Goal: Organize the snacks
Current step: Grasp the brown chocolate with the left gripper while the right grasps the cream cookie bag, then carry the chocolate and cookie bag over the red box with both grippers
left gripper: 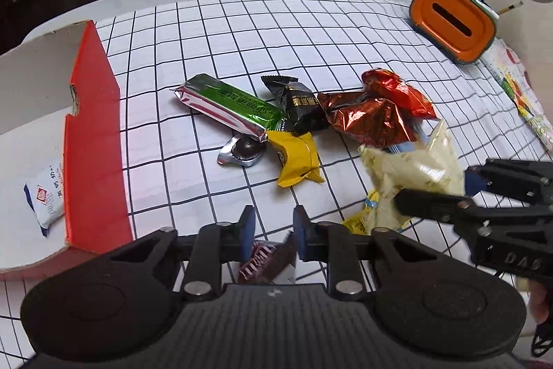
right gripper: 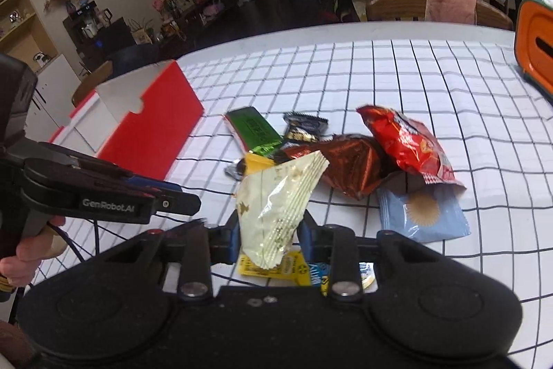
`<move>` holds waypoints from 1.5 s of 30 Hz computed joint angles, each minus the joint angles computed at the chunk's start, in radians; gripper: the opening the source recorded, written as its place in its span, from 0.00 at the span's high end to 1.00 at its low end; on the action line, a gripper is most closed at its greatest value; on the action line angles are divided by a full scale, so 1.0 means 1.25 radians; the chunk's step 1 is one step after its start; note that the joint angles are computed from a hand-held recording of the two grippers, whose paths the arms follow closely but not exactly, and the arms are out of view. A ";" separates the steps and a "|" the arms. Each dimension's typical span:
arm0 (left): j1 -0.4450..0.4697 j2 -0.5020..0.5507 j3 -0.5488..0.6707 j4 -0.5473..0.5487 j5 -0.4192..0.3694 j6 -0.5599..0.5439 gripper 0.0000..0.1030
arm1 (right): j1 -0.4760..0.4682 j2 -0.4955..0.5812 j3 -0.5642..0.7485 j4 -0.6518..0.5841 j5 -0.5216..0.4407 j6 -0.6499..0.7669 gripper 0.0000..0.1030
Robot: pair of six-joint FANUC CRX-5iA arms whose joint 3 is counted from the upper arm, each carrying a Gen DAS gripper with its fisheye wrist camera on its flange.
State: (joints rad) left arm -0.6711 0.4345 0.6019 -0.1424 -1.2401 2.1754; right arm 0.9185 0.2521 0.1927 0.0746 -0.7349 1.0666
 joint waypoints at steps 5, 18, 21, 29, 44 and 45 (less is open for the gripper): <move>0.014 -0.031 -0.064 0.028 0.024 0.012 0.79 | 0.010 -0.028 -0.025 0.018 0.013 -0.046 0.70; -0.001 -0.074 -0.151 0.016 0.047 0.007 0.36 | 0.040 -0.084 -0.105 0.033 0.033 -0.128 0.70; -0.017 -0.053 -0.130 -0.001 0.023 -0.015 0.36 | 0.044 -0.090 -0.114 0.033 0.030 -0.136 0.70; -0.031 -0.037 -0.124 -0.029 0.020 -0.034 0.46 | 0.041 -0.093 -0.115 0.022 0.024 -0.130 0.70; -0.027 -0.084 -0.187 -0.030 0.079 0.043 0.69 | 0.041 -0.089 -0.101 0.003 0.007 -0.088 0.70; -0.028 -0.089 -0.189 -0.035 0.080 0.051 0.69 | 0.042 -0.090 -0.100 0.004 0.007 -0.087 0.70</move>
State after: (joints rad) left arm -0.7067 0.3232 0.3660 -0.1856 -1.1406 2.2394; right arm 0.9713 0.1401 0.0679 0.0799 -0.7257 0.9578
